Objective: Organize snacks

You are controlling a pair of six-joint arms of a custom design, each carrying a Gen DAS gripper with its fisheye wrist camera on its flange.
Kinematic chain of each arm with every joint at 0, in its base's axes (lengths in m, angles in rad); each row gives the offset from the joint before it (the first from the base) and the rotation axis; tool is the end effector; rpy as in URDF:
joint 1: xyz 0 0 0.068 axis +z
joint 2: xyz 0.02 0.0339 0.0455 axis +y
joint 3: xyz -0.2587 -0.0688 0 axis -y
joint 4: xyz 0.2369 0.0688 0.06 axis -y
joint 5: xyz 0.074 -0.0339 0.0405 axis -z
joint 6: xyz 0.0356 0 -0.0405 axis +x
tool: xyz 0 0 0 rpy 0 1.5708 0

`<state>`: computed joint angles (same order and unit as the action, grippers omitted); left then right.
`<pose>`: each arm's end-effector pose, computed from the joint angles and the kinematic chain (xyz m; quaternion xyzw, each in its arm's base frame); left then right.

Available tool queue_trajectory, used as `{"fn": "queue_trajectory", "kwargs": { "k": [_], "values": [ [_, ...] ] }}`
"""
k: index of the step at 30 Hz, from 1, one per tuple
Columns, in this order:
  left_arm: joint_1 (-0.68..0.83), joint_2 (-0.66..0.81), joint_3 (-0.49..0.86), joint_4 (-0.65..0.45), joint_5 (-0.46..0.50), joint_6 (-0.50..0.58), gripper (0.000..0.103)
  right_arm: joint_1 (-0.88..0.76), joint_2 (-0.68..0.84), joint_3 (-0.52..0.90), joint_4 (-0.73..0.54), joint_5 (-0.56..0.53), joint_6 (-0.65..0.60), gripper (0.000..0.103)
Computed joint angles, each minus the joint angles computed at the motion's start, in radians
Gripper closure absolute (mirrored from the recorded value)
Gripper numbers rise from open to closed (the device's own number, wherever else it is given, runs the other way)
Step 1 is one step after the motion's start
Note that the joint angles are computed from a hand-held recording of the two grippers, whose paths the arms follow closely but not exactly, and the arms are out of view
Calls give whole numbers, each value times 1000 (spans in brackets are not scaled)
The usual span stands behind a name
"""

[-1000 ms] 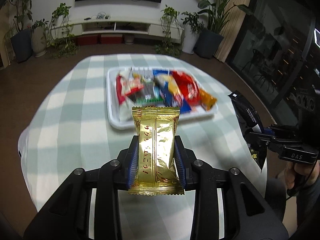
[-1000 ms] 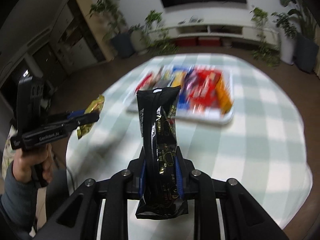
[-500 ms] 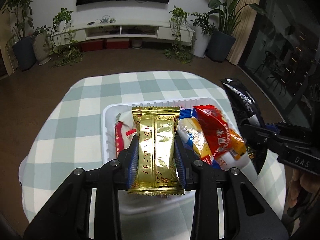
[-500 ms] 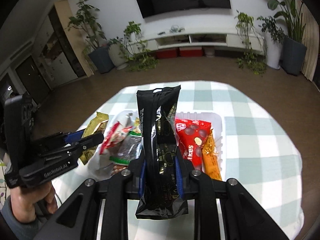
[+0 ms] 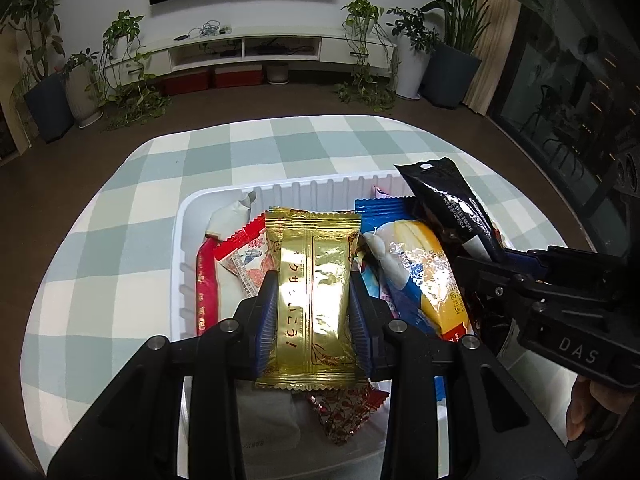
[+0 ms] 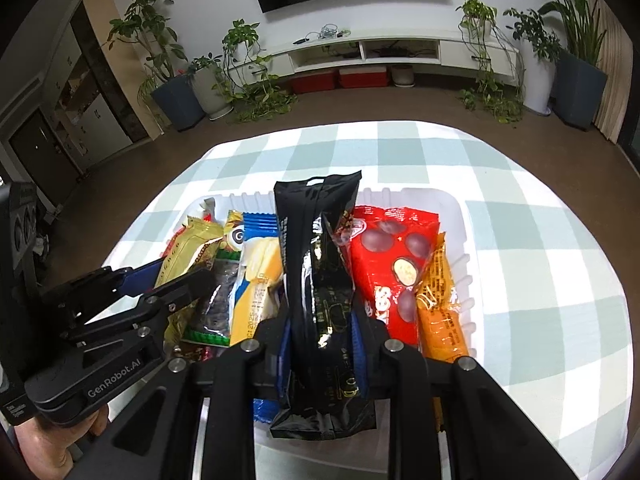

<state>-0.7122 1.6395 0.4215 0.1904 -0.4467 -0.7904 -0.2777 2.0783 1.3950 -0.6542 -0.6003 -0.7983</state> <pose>0.1847 -0.1392 0.0792 -0.0961 0.9364 -0.0226 0.3368 0.3817 -0.0879 0.1360 -0.2774 0.9080 0.1952 0.2459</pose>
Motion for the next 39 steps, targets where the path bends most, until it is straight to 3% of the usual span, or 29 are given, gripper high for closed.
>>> {"fn": "queue_trajectory", "kwargs": {
  "k": [3,5,8,12,14,18,25,29,33,36,39],
  "values": [
    [2,33,-2,44,-8,6,62,7,-14,-26,27,7,3,76],
    [1,47,-2,57,-7,6,45,8,-16,-37,42,8,6,75],
    [-11,42,-14,61,-14,-12,37,6,-29,-52,51,5,4,71],
    [-8,22,-32,59,-20,-25,35,-1,-51,-61,51,-7,3,63],
    [-23,-4,-37,35,-36,-36,30,-3,-61,-63,48,-14,1,62],
    [-39,-26,-46,21,-48,-51,29,-7,-81,-81,57,-19,-4,59],
    [-131,-145,-58,-121,-138,-145,18,-59,-122,-87,53,-69,4,49],
    [-267,-247,-27,-351,-273,-299,0,-144,-185,-104,30,-171,1,28],
    [-474,-292,62,-690,-435,-569,0,-246,-291,-163,26,-291,-29,16],
    [-670,-226,200,-1057,-519,-900,0,-340,-388,-213,6,-401,-73,3],
    [-869,-47,398,-1482,-507,-1315,0,-465,-477,-240,-56,-554,-139,0]
  ]
}}
